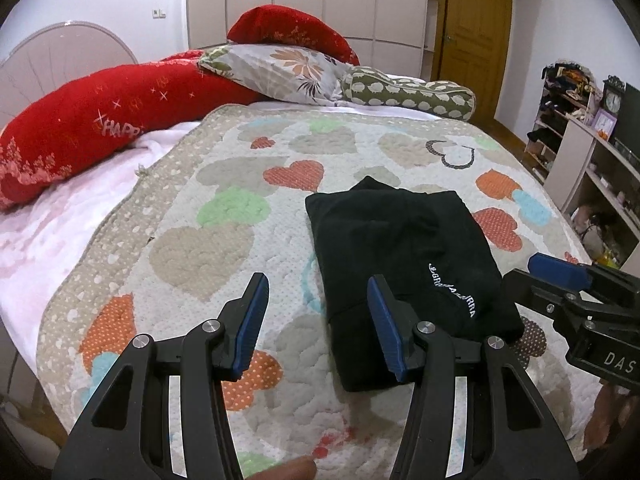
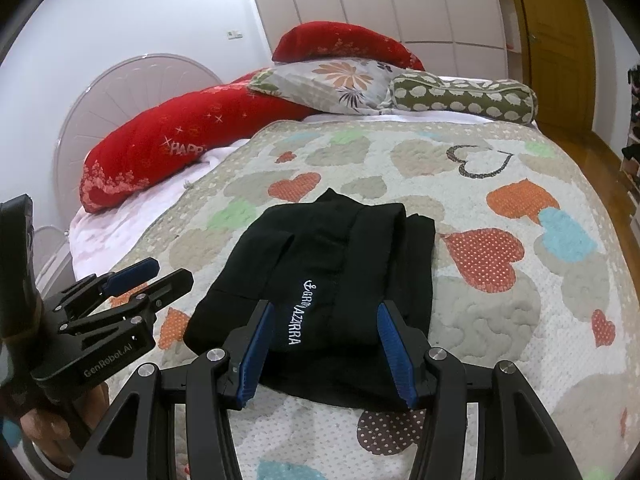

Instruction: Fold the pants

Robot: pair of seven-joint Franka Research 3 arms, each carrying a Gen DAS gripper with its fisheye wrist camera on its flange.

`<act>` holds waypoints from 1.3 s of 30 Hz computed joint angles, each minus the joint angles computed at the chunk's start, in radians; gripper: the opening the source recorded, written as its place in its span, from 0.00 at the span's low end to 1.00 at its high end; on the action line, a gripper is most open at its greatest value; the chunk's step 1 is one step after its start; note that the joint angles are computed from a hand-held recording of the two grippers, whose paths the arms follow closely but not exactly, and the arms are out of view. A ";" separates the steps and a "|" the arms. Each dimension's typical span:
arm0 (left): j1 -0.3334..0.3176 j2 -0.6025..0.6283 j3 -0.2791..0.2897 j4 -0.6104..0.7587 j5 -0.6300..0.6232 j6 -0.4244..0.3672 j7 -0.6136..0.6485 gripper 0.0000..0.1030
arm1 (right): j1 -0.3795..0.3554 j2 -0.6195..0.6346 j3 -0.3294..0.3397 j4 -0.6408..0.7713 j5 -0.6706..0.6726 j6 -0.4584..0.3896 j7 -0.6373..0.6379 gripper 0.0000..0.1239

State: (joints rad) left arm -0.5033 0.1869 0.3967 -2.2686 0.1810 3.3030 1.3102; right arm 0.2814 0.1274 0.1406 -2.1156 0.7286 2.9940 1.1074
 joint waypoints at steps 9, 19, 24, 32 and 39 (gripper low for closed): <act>-0.003 -0.011 -0.010 -0.014 -0.059 0.017 0.066 0.50 | 0.006 0.008 -0.003 0.015 -0.022 -0.015 0.018 0.42; 0.003 -0.008 -0.022 -0.008 -0.097 0.000 0.093 0.50 | 0.001 0.012 0.000 0.018 -0.024 -0.024 0.019 0.42; 0.016 -0.004 -0.027 -0.003 -0.060 -0.004 0.059 0.50 | 0.001 0.016 -0.002 0.020 -0.028 -0.027 0.026 0.42; 0.046 0.000 -0.050 0.004 -0.013 -0.007 0.021 0.50 | -0.003 0.021 0.001 0.022 -0.026 -0.025 0.020 0.42; 0.061 0.003 -0.058 0.007 0.037 -0.013 -0.021 0.50 | 0.000 0.022 -0.003 0.022 -0.041 -0.032 0.041 0.42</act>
